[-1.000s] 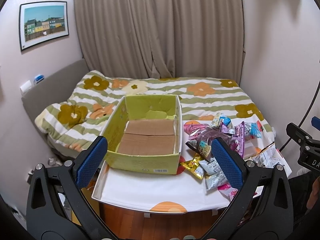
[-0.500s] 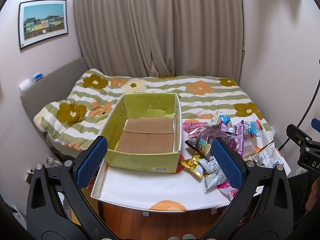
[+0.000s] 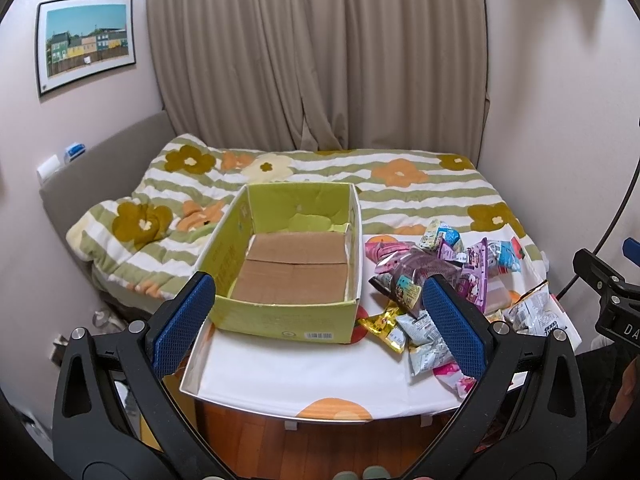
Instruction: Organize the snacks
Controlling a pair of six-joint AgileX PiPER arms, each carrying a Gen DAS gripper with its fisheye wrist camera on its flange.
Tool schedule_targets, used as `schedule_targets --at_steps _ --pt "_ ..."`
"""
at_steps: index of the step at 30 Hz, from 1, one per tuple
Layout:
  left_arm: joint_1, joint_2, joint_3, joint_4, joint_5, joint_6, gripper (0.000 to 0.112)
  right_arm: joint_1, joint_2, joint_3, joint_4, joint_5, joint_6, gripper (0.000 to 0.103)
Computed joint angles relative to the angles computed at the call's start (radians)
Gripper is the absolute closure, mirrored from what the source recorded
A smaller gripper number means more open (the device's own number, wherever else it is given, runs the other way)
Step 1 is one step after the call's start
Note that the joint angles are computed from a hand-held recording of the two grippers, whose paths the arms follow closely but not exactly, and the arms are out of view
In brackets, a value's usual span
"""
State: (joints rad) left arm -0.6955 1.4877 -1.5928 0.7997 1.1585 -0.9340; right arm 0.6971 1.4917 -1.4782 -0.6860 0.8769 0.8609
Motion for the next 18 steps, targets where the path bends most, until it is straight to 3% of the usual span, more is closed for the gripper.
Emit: schedule_targets --at_steps 18 --pt "0.000 0.003 -0.009 -0.001 0.003 0.003 0.010 0.001 -0.002 0.002 0.000 0.000 0.000 0.000"
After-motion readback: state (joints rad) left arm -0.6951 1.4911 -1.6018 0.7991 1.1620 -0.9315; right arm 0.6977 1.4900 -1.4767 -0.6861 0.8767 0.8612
